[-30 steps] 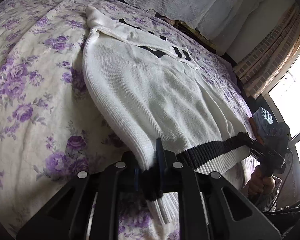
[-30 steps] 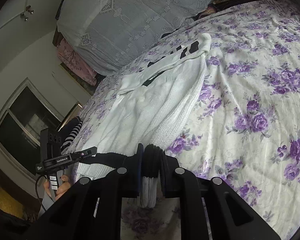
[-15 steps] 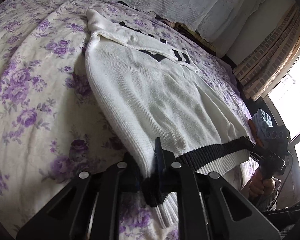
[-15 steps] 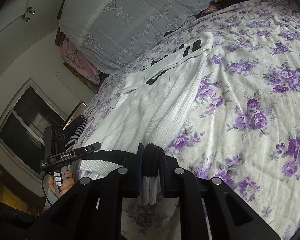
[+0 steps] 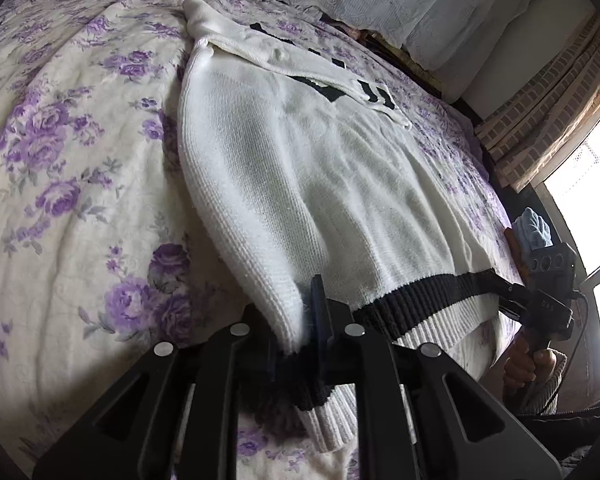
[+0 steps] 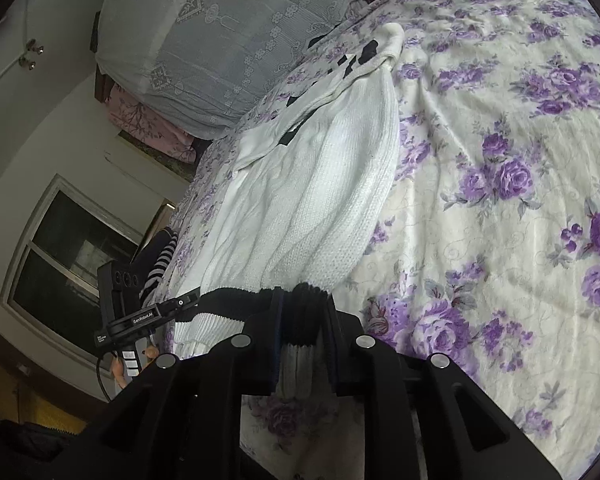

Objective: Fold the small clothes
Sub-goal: 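Carry the held hem over the sweater body toward the collar with both grippers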

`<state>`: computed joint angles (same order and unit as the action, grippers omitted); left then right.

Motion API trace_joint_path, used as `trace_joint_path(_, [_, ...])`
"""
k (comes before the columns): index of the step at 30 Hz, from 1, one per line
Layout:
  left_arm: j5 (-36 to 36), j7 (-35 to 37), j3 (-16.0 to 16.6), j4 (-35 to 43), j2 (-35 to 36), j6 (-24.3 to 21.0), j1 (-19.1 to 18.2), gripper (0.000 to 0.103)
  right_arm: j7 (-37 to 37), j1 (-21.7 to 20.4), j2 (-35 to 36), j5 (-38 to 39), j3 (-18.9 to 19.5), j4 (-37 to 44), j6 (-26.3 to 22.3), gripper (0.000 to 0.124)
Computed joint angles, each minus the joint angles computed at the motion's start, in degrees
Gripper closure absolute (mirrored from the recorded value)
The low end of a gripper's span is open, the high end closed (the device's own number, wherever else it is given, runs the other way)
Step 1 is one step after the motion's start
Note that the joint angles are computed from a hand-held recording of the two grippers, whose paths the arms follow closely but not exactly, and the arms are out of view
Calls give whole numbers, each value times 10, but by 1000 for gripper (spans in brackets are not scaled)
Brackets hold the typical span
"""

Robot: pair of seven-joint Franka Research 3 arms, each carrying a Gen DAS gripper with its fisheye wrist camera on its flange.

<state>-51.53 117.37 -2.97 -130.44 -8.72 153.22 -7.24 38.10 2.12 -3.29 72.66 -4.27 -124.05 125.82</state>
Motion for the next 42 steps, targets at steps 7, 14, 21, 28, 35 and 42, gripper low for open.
trace_joint_path(7, [-11,19,1,0,-5,11,-2,93,-34,1,-9,45,3,-10,15,111])
trace_joint_path(14, [2,27,3,44,5,27,-4,93,-40,3,6,59,-2,35,-3,111])
trace_joint_path(21, [45,-7,-14,109,58,53,16,93,-20,-1,56,63,11,108,10,111])
trace_joint_path(28, [112,-52,-38,170,107,52,44,93,15,-10,117,39,33,194,22,111])
trace_joint_path(35, [165,-97,-54,235,150,39,72,93,60,-25,184,12,57,289,33,111])
trace_joint_path(42, [239,-154,-69,314,204,15,94,93,107,-40,246,-21,84,382,46,111])
